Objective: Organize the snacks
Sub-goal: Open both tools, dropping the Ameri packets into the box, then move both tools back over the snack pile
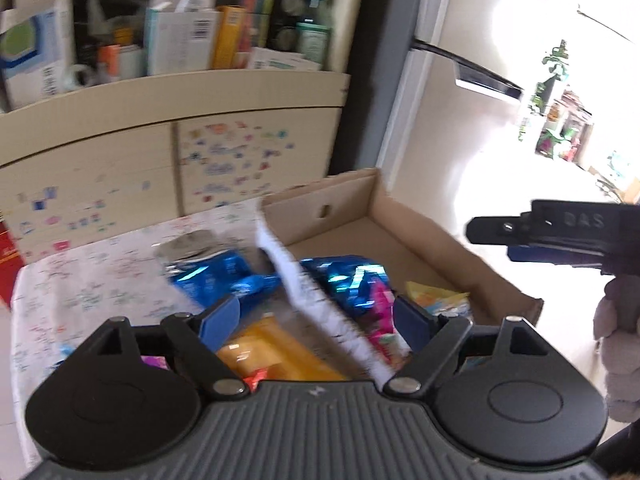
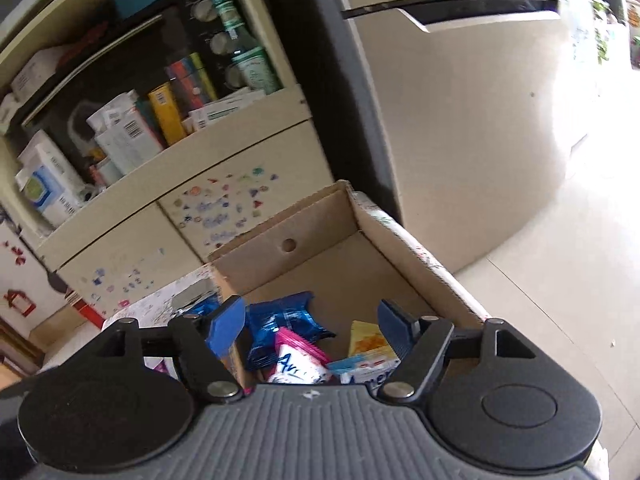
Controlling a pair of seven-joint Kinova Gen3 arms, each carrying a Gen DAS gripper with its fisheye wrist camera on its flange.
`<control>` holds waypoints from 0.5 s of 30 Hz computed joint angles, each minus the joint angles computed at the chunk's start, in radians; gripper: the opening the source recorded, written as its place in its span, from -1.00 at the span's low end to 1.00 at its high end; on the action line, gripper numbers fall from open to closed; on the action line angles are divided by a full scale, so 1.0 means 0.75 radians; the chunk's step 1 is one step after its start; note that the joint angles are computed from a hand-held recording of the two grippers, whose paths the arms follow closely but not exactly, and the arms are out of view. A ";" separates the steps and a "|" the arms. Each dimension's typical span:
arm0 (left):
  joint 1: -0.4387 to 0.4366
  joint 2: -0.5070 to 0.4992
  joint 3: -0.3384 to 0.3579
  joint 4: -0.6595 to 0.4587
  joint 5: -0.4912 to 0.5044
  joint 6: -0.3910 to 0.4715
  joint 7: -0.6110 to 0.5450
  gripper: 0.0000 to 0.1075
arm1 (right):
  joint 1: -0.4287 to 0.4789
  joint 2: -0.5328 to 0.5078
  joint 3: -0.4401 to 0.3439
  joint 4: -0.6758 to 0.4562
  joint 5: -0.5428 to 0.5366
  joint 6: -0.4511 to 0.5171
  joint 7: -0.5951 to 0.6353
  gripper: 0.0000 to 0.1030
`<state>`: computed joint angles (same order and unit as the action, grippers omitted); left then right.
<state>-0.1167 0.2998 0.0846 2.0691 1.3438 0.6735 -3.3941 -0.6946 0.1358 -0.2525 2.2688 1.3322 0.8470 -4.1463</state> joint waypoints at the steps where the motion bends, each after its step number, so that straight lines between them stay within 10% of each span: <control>1: -0.012 -0.001 -0.011 -0.010 -0.016 0.009 0.023 0.56 | -0.003 0.005 -0.003 -0.004 0.010 0.000 0.011 0.54; 15: -0.148 0.033 -0.030 -0.145 -0.221 -0.105 0.280 0.60 | 0.015 0.047 -0.018 -0.040 0.254 -0.214 0.143 0.54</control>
